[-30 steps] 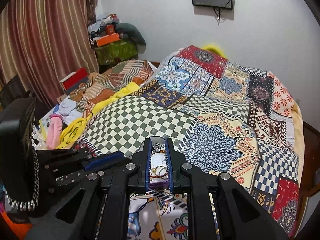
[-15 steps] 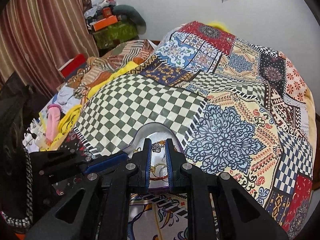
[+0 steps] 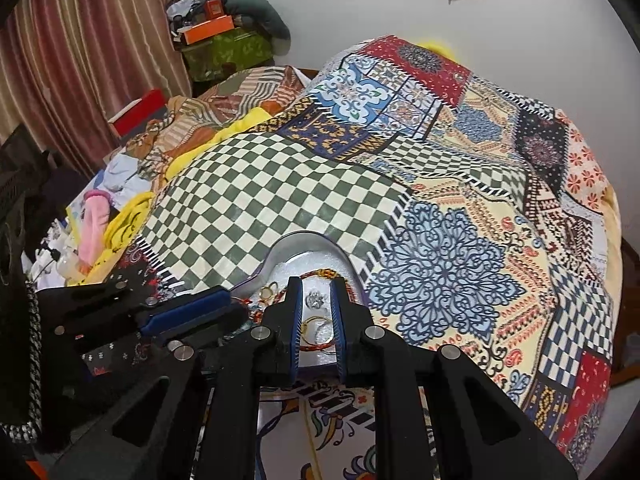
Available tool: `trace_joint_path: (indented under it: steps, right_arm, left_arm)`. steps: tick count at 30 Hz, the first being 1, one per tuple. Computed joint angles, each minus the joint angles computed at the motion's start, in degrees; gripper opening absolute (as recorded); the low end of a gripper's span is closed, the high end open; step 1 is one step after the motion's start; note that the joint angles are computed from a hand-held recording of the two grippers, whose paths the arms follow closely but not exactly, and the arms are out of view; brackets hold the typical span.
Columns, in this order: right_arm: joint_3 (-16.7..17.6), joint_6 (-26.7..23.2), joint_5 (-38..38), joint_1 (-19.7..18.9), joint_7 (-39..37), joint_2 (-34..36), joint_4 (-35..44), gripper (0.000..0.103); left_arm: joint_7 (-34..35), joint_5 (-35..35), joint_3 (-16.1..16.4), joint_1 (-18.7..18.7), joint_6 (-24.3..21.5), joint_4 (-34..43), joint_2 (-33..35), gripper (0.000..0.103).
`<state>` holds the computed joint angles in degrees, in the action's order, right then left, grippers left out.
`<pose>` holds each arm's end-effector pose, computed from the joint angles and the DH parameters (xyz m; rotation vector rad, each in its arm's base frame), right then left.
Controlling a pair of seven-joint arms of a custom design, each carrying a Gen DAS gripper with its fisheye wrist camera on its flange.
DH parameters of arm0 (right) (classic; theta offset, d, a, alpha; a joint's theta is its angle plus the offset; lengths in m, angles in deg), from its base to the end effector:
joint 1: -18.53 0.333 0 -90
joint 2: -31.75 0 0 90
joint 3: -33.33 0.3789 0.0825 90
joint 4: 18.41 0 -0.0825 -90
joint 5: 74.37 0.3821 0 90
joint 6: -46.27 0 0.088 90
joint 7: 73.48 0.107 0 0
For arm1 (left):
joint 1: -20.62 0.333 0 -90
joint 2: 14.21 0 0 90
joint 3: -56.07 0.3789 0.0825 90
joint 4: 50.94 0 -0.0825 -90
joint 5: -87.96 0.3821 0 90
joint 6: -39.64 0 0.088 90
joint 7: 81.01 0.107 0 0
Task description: Organize jewelry
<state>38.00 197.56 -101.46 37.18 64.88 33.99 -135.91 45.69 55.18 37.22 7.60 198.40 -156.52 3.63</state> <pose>0.5462 0.2475 0.5430 -1.7644 1.9203 -0.5561 0.6085 -0.3200 0.4924 -1.2165 2.5383 -1.0842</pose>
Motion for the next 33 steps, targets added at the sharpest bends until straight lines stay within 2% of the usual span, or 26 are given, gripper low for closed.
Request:
trace_joint_path:
  steps: [12, 18, 22, 26, 30, 33]
  right_arm:
    - [1.2, -3.6, -5.8, 0.5, 5.3, -4.2, -1.0, 0.017]
    - [3.3, -4.6, -11.9, 0.3, 12.0, -9.0, -2.4, 0.017]
    - [6.6, -7.1, -20.2, -0.2, 19.7, -13.7, -2.8, 0.017]
    - [11.6, -11.5, -30.5, -0.9, 28.6, -18.8, -2.7, 0.017]
    - [16.0, -16.4, -38.6, -0.9, 35.4, -22.1, -2.3, 0.017]
    - [19.2, -20.8, -43.8, -0.4, 40.2, -24.1, -2.3, 0.017]
  left_arm:
    - [2.9, -4.3, -0.3, 1.1, 0.9, -2.7, -4.6, 0.012]
    - [9.1, -12.2, -0.4, 1.4, 1.7, -5.1, -10.1, 0.012]
    - [18.0, -22.1, 0.4, 0.2, 4.1, -7.8, -16.1, 0.012]
    - [27.9, -32.8, 3.0, -2.9, 6.3, -9.7, -21.7, 0.012]
    - [42.2, -48.2, 6.5, -6.9, 8.3, -12.0, -28.5, 0.012]
    - [52.9, -59.6, 7.9, -8.4, 8.9, -13.5, -32.9, 0.016]
